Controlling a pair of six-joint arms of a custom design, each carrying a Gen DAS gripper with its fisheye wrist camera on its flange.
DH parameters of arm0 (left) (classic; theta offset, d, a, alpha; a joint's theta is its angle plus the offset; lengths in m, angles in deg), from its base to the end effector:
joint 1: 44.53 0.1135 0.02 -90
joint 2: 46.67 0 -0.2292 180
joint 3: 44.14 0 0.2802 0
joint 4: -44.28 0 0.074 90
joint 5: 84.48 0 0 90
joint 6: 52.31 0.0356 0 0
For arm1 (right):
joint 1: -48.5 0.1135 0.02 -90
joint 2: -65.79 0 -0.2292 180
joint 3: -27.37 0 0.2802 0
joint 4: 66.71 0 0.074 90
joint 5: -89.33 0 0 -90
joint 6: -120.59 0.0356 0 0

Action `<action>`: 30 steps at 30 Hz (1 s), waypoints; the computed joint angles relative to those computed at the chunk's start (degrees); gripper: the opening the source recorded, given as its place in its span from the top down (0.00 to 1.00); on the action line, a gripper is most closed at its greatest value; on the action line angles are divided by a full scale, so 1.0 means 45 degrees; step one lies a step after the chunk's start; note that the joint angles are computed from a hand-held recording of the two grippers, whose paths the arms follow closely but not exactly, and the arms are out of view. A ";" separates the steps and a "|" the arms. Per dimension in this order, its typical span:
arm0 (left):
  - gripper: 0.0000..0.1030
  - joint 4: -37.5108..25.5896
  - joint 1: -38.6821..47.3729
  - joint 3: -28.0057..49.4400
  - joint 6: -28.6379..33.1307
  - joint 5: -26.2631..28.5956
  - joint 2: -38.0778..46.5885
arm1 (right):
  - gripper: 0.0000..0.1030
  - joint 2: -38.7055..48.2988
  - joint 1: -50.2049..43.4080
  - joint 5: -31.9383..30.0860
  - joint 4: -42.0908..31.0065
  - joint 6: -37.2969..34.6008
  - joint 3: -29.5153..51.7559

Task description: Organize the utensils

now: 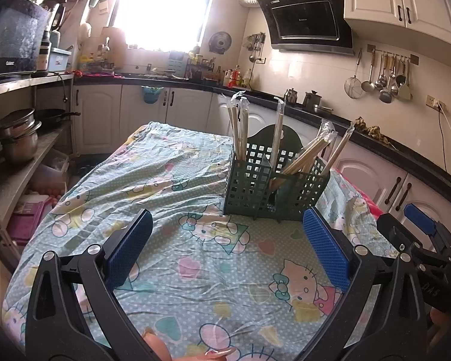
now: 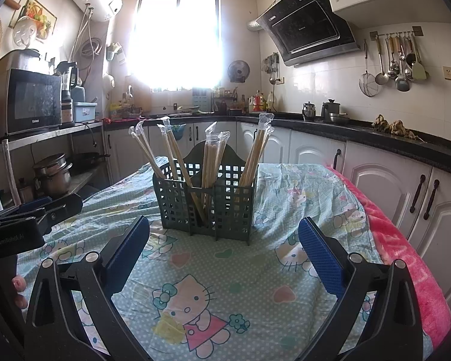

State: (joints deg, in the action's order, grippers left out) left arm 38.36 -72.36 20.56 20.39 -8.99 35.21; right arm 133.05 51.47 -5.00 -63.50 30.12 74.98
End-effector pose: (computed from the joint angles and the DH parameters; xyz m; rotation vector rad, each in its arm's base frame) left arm 0.3182 -0.1579 0.2151 0.0157 1.9699 -0.2669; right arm 0.2998 0.0182 0.1997 -0.1082 1.8549 0.1005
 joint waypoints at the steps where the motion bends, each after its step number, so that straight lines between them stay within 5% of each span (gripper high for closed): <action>1: 0.10 -0.0017 0.0000 -0.0007 -0.0019 -0.0005 -0.0022 | 0.06 0.0000 0.0000 0.0000 0.0000 0.0000 0.0000; 30: 0.10 -0.0428 -0.0120 0.0290 0.0063 -0.0151 0.0289 | 0.06 -0.0013 -0.0064 -0.0051 -0.0035 -0.0020 0.0000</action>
State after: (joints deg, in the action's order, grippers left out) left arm 36.43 -72.90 21.87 20.67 -9.68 36.51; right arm 132.99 51.18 -5.23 -63.65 30.02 74.98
